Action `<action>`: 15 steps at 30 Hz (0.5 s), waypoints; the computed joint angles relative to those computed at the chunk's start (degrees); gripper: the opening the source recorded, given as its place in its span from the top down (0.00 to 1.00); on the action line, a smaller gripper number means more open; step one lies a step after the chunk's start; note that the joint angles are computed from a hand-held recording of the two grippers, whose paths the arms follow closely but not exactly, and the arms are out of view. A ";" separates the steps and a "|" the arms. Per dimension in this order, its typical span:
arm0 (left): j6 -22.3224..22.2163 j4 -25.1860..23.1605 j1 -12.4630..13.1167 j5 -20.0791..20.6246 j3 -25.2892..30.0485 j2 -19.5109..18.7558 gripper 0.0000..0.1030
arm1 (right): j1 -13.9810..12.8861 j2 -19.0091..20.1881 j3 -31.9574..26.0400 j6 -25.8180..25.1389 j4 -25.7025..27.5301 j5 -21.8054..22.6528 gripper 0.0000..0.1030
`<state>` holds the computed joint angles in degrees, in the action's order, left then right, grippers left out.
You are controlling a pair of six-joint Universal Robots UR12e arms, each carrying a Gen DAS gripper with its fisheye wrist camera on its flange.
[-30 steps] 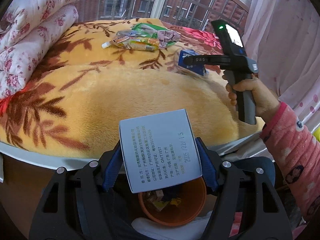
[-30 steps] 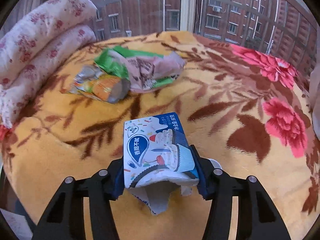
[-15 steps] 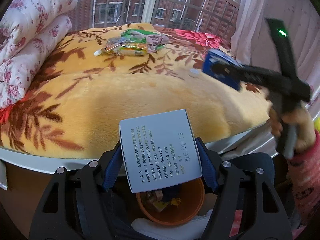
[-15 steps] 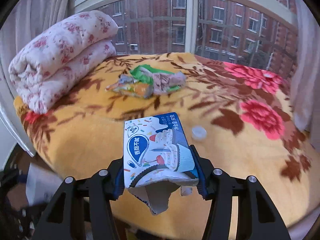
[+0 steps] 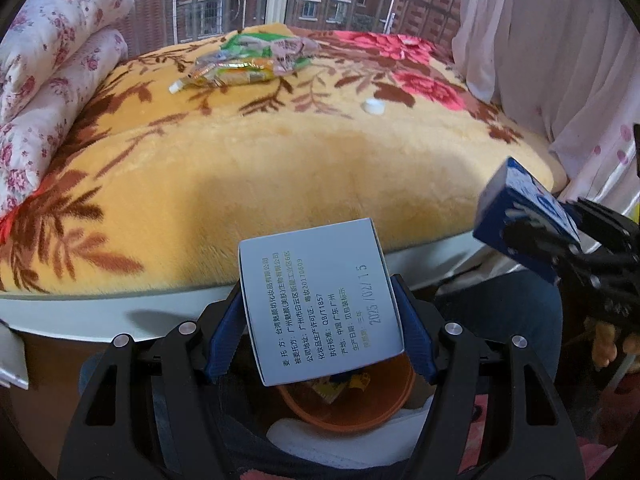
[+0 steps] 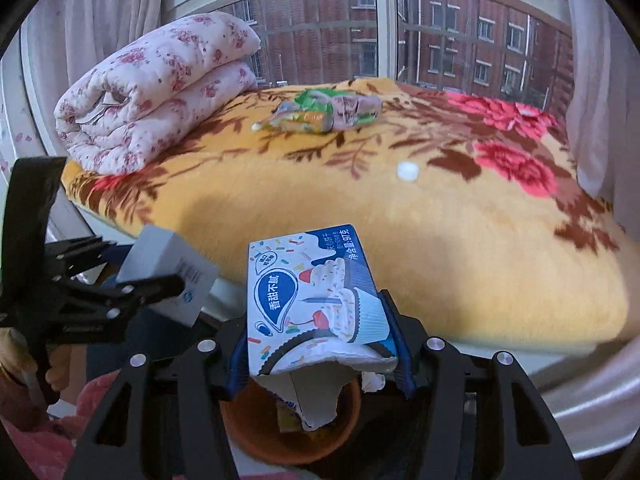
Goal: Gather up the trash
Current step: 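Carry both boxes down over the orange bin with both tools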
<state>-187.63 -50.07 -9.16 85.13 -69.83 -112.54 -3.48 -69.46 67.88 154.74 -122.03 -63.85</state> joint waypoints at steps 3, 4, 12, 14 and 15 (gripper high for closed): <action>0.75 -0.99 -0.33 0.48 -0.20 -0.12 0.35 | -0.17 -0.97 1.91 -0.04 1.45 0.12 0.47; 1.09 -1.52 -0.48 0.86 -0.19 -0.24 0.35 | -0.22 -1.09 2.31 0.02 2.57 0.24 0.47; 3.50 -5.93 -1.33 1.27 -0.72 -0.95 0.35 | 0.19 -1.06 4.06 -0.08 6.80 -2.18 0.47; 3.93 -7.52 -1.43 0.61 -0.76 -1.30 0.35 | 0.24 -0.95 4.33 0.10 7.65 -2.58 0.47; 3.98 -8.37 -1.46 0.47 -0.62 -1.51 0.35 | 0.30 -0.88 4.47 0.16 8.14 -2.87 0.47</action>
<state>-183.65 -58.43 -10.62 85.60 -70.46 -114.05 -3.18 -70.33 72.35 154.90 -113.89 -66.72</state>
